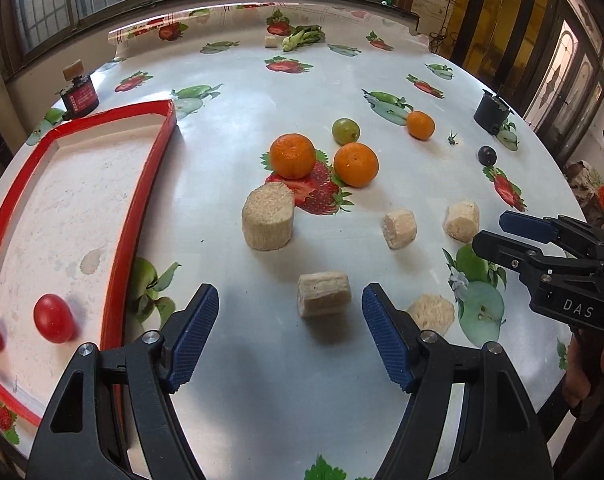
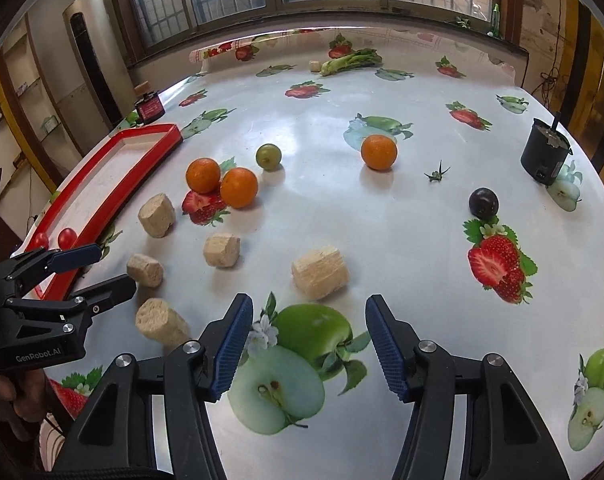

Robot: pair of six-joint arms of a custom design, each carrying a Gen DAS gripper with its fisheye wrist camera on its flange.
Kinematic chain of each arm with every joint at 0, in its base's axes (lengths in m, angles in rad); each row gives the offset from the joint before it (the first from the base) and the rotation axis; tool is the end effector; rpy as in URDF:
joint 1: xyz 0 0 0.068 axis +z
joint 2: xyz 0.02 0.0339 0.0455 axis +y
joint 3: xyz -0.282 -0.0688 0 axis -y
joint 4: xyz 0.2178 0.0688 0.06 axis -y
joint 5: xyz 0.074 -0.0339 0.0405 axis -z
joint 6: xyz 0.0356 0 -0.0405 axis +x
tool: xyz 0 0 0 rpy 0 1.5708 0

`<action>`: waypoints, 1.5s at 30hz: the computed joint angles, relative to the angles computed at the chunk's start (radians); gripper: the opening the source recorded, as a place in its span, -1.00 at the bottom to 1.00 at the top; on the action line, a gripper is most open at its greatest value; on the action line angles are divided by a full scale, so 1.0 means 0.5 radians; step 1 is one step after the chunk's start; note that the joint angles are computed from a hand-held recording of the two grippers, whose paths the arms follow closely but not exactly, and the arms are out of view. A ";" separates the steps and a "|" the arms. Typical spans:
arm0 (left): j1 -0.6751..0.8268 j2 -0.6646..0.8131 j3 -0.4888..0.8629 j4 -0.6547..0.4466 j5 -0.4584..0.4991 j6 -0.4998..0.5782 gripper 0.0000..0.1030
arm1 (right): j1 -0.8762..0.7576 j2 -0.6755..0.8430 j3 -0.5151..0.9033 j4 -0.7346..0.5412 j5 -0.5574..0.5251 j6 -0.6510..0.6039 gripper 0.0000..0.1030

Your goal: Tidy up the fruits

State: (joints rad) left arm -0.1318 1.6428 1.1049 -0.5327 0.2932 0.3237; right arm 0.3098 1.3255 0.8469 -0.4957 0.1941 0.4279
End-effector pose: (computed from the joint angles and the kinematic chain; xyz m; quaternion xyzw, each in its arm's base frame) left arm 0.3059 -0.0509 0.2399 0.2516 0.9256 -0.1174 0.2573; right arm 0.2246 0.0647 0.2499 0.0846 0.9480 0.0191 0.3062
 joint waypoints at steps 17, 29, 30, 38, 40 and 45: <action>0.015 0.055 0.093 -0.188 0.069 0.111 -0.52 | 0.047 0.360 0.340 -0.204 0.086 -0.110 -0.33; 0.366 -0.050 0.306 -0.373 0.201 0.235 -0.52 | 0.361 0.410 0.692 -0.465 0.393 -0.034 -0.34; 0.386 -0.041 0.334 -0.382 0.205 0.232 -0.52 | 0.371 0.427 0.724 -0.469 0.396 -0.044 -0.34; 0.506 0.033 0.490 -0.420 0.227 0.239 -0.52 | 0.435 0.560 0.946 -0.499 0.439 -0.116 -0.34; 0.539 0.047 0.513 -0.425 0.234 0.254 -0.52 | 0.447 0.583 0.988 -0.506 0.445 -0.120 -0.34; 0.652 0.111 0.615 -0.453 0.278 0.277 -0.52 | 0.472 0.658 1.092 -0.524 0.433 -0.136 -0.34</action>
